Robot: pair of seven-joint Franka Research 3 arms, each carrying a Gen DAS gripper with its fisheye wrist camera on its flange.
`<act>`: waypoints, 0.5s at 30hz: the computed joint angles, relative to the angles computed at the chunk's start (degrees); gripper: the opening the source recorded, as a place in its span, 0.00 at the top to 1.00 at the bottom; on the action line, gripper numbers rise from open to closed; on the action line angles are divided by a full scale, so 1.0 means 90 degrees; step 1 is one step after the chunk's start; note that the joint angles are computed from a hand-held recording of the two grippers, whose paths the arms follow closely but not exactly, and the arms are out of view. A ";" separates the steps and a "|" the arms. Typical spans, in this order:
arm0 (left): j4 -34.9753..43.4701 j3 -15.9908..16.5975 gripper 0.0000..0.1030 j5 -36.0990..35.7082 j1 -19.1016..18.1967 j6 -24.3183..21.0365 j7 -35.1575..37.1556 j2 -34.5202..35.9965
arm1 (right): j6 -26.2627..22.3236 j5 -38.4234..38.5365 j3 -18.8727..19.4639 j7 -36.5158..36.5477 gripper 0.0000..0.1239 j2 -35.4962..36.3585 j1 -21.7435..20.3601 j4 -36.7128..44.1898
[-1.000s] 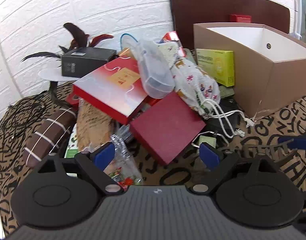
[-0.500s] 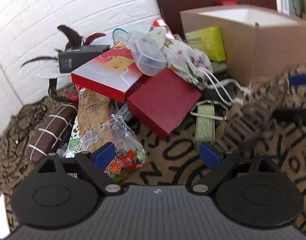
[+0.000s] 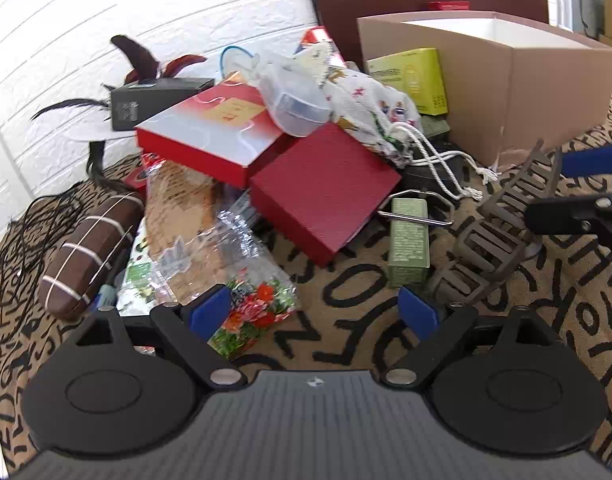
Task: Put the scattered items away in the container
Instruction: 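Lift the grey comb with the right tool toward the white box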
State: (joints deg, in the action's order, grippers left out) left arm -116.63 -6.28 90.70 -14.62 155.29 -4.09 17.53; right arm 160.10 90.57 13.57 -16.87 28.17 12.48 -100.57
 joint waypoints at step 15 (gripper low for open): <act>0.0296 0.0026 0.97 0.0671 0.0121 0.0972 -0.0483 0.0255 | -0.0277 -0.0096 0.0116 0.0035 0.68 0.0055 -0.0118 0.0007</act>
